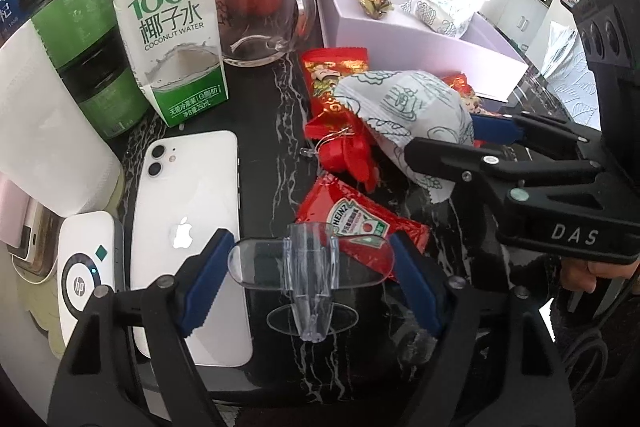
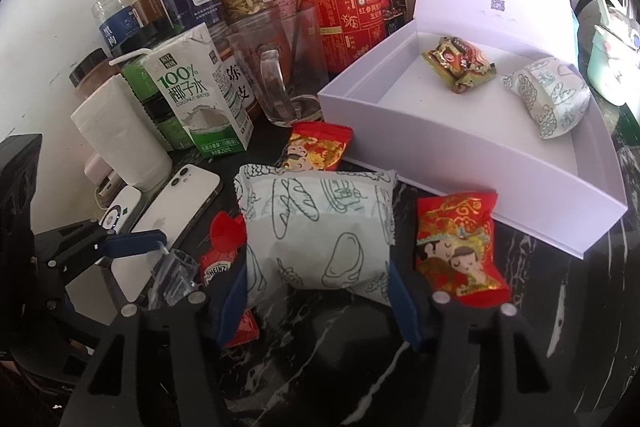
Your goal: Organize objects
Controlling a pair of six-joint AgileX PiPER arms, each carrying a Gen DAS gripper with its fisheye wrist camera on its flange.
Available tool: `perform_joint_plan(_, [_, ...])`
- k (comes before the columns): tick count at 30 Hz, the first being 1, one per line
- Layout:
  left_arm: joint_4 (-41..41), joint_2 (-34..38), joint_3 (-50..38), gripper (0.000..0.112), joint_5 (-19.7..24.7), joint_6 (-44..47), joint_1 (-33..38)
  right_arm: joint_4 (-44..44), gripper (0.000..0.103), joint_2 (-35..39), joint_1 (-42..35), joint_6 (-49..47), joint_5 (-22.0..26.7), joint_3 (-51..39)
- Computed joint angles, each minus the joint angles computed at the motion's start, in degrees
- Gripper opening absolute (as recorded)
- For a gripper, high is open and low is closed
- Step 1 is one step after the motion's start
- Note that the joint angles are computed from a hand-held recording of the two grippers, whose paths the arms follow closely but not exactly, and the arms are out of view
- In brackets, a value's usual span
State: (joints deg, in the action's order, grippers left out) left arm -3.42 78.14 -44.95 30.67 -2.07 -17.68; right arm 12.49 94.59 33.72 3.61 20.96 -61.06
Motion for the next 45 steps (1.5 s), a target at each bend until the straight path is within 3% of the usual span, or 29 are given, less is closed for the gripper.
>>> perform_joint_plan(6, [0.7, -0.7, -0.5, 0.079, 0.4, -0.9, 0.3, 2.1, 0.062, -2.3, -0.3, -2.3, -1.5, 2.1])
perform_joint_plan(13, [1.4, -1.0, -2.4, 0.079, 0.8, -1.1, -0.1, -4.1, 0.062, -6.7, 0.2, 3.8, -1.6, 4.4])
perform_joint_plan(45, [7.5, 1.5, -8.5, 0.079, 0.7, -7.2, -15.7, -28.9, 0.062, -27.8, 1.3, 31.1, 7.4, 17.5])
